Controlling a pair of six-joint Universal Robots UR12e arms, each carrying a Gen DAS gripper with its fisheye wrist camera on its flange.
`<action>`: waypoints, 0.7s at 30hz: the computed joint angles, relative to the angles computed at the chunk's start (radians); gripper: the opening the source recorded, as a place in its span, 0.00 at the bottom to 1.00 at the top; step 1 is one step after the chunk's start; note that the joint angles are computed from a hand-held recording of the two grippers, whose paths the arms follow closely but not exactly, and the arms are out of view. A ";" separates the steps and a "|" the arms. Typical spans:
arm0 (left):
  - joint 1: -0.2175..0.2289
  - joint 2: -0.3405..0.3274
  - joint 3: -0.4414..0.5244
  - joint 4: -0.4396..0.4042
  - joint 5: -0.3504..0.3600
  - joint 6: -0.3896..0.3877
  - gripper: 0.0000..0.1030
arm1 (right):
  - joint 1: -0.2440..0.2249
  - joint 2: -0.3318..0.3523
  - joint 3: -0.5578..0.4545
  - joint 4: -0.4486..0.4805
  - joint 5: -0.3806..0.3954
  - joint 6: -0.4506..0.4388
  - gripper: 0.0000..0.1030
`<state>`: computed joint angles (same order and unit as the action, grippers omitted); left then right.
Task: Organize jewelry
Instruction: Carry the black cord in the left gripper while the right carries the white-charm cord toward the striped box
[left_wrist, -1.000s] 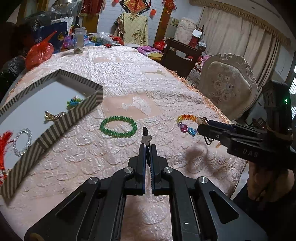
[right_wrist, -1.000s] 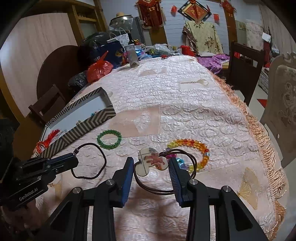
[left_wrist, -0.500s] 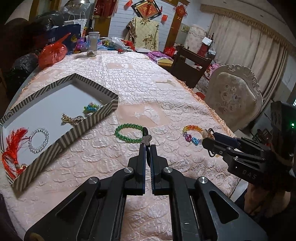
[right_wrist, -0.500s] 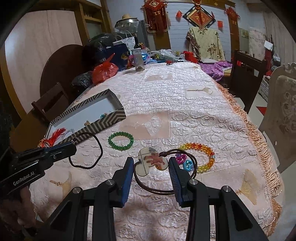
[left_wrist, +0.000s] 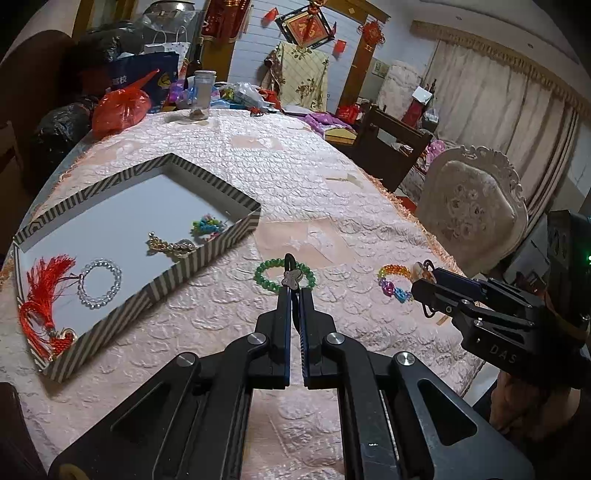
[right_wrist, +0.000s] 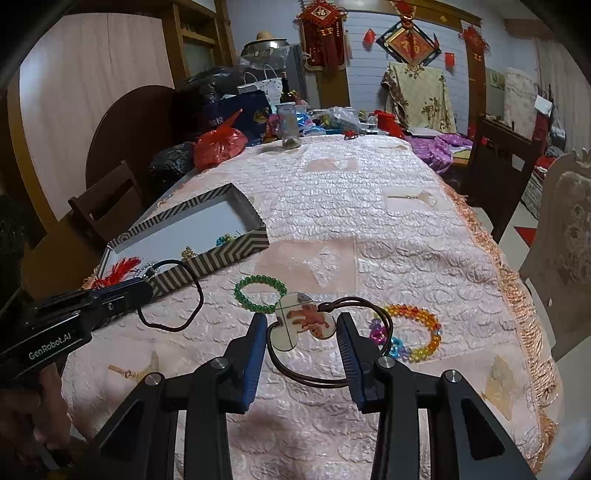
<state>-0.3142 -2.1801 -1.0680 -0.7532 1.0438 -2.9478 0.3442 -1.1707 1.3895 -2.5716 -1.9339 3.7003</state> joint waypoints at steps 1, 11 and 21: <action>0.001 0.001 -0.002 0.003 0.000 -0.002 0.02 | 0.001 0.003 -0.006 0.004 -0.006 -0.003 0.36; 0.015 -0.002 0.009 0.010 0.019 -0.036 0.02 | 0.002 0.024 -0.051 0.017 -0.002 -0.025 0.36; 0.018 -0.015 0.032 0.020 0.062 -0.061 0.02 | 0.005 0.047 -0.084 -0.006 -0.030 -0.059 0.36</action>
